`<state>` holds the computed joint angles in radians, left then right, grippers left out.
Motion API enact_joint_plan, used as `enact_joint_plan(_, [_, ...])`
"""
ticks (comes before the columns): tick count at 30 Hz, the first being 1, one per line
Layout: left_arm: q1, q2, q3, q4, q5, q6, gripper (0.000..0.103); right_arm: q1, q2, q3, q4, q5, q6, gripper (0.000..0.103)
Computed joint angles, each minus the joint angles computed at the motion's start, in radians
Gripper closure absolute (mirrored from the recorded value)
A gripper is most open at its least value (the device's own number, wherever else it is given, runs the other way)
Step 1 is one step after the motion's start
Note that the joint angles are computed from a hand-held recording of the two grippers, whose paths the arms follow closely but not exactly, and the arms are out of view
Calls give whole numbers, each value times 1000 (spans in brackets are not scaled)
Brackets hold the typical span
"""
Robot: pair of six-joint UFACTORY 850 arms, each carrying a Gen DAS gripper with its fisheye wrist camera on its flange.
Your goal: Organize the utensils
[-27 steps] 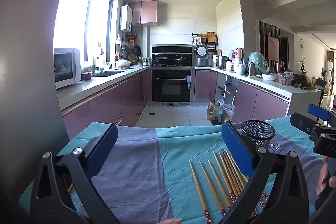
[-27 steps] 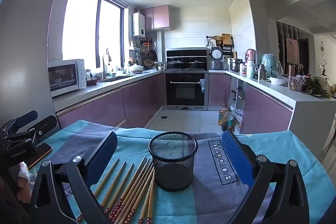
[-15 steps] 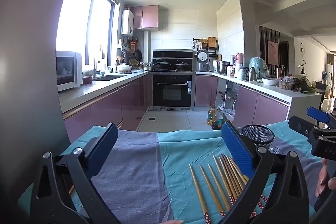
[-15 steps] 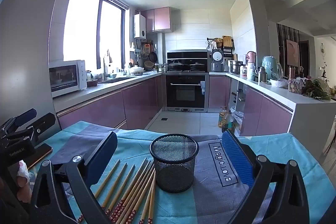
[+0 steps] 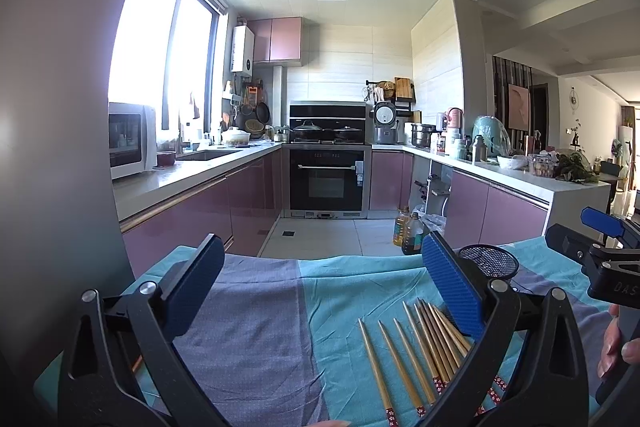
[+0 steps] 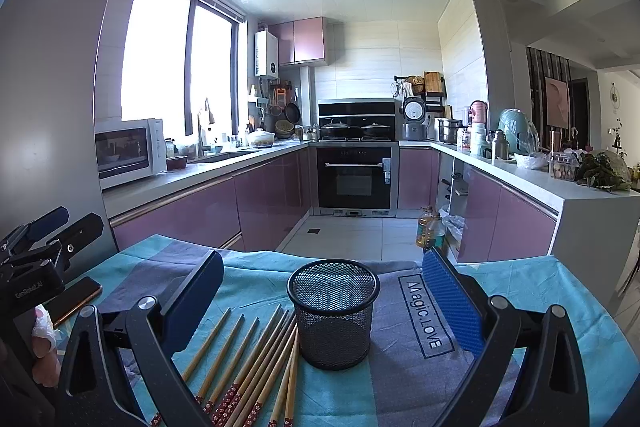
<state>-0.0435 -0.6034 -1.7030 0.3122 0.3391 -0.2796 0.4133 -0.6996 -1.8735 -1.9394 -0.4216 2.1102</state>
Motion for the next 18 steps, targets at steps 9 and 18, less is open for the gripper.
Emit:
enact_joint_plan(9, [-1,-2,1,-8,9,6,6,3,3,8,-16,-10,17,7])
enact_joint_plan(18, [0,2,7,-10,19,7,6,3,6,14,-23,-10,26,7])
